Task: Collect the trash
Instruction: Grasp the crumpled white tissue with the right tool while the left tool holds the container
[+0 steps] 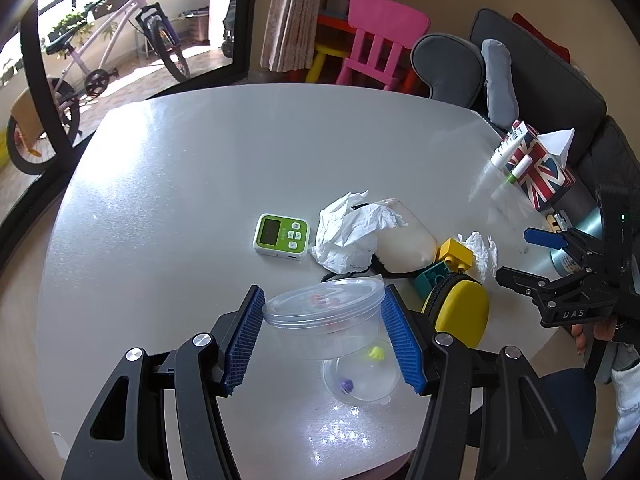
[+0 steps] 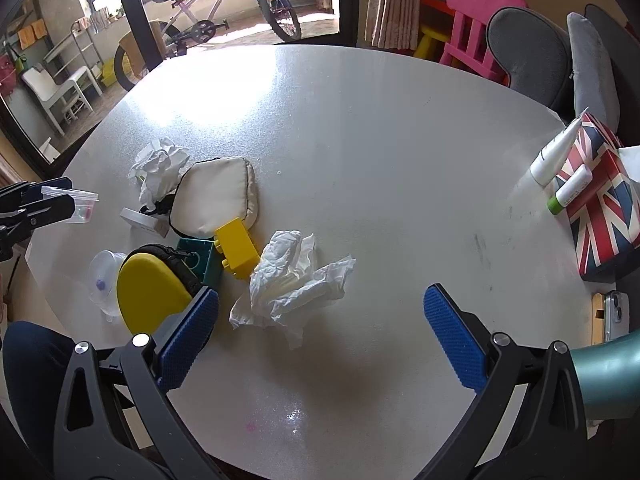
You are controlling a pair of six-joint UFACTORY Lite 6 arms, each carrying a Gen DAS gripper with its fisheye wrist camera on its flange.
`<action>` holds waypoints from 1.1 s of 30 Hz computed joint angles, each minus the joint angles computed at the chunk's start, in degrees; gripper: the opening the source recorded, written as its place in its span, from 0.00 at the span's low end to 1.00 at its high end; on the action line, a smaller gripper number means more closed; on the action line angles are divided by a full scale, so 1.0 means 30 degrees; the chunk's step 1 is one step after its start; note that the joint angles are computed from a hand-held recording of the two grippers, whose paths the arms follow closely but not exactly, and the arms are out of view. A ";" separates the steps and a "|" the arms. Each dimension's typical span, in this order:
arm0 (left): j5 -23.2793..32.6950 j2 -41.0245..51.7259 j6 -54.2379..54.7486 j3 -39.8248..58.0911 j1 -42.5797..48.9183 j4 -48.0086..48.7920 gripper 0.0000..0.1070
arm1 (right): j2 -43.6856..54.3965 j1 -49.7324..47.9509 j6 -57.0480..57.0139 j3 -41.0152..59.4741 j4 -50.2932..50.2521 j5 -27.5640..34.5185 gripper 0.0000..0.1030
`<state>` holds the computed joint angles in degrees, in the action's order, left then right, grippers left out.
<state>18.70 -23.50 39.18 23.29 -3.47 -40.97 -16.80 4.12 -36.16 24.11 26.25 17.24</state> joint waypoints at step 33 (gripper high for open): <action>0.1790 -0.4119 -0.1777 -0.1404 0.0051 0.2138 0.55 | -0.2962 -0.1374 -0.3138 -0.0541 0.2181 0.3192 0.11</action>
